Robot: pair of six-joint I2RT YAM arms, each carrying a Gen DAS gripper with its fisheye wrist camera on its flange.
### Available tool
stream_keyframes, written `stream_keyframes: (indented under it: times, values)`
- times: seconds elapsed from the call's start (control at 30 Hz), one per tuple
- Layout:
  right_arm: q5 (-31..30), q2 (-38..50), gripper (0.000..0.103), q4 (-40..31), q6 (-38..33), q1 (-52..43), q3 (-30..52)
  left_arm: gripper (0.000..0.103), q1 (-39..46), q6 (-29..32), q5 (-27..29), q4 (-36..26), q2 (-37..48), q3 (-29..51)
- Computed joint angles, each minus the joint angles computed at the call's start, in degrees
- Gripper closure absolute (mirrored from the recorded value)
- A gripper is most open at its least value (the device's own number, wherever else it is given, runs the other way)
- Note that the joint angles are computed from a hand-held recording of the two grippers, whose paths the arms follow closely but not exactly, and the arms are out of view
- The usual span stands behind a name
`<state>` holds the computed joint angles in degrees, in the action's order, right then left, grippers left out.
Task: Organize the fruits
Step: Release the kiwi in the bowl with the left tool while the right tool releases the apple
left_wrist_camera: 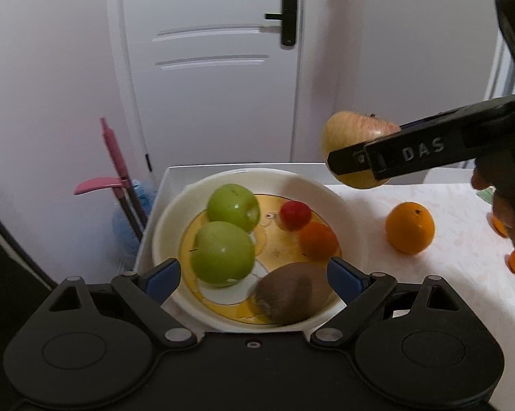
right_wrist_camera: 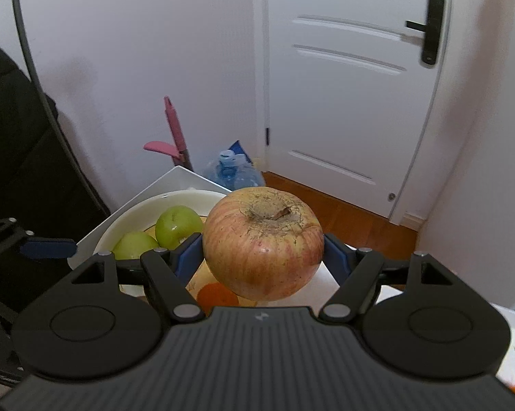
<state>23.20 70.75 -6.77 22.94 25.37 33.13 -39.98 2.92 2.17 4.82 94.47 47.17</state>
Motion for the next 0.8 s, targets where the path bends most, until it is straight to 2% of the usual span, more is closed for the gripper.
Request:
stream_keyframes:
  times: [0.33, 0.63, 0.67, 0.7, 0.8]
  values:
    - [-10.4, 12.5, 0.014, 12.3, -7.7, -6.5, 2.6, 0.008, 0.6, -2.6, -2.3, 0.1, -1.0, -0.8]
    - [-16.1, 20.1, 0.013, 16.3, -10.1, -9.7, 5.6, 0.008, 0.8, -4.2, -2.9, -0.2, 0.0, -0.3]
    - [-16.9, 20.0, 0.010, 17.1, -9.5, -9.8, 5.1, 0.008, 0.9, -4.2, -2.9, -0.3, 0.1, -0.1]
    - [-16.9, 19.4, 0.000, 18.8, -9.0, -9.8, 3.9, 0.008, 0.9, -4.2, -2.8, -0.5, 0.2, -0.1]
    - [-14.7, 16.9, 0.000, 21.1, -8.1, -8.9, 1.4, 0.008, 0.9, -3.9, -2.7, -1.0, 0.0, 0.0]
